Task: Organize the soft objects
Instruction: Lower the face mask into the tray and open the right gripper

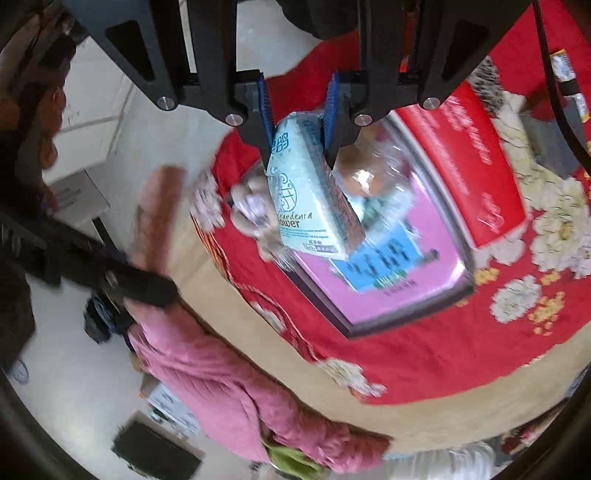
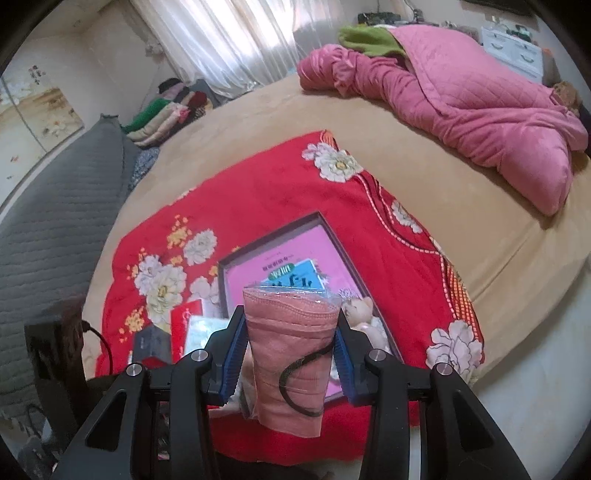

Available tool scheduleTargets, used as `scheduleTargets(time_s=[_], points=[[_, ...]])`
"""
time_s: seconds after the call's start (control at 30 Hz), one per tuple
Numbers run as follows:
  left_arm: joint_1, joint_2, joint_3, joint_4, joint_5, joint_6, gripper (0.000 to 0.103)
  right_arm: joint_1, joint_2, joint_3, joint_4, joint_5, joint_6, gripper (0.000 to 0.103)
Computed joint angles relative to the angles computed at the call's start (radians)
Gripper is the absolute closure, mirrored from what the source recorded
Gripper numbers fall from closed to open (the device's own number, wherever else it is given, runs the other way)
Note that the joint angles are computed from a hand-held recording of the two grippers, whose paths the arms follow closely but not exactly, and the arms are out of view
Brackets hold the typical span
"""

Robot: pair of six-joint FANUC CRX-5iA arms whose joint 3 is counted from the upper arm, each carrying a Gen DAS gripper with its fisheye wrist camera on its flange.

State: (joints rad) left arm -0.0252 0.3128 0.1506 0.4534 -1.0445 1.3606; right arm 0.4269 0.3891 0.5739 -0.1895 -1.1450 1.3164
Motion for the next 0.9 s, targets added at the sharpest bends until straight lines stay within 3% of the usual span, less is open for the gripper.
scheduleTargets(time_s=[0.27,0.63,0.9], points=[[-0.04,0.082,0.054,-0.057,-0.026,0.021,0.079,-0.015,0.053,0.029,-0.006,-0.024,-0.009,0.059],[-0.017,0.166,0.139,-0.108,-0.059,0.065,0.079,0.0,0.207,0.186,-0.02,-0.153,0.033,0.059],[0.0,0.179,0.137,-0.097,-0.061,0.071,0.079,0.01,0.301,0.26,-0.02,-0.216,0.019,0.058]])
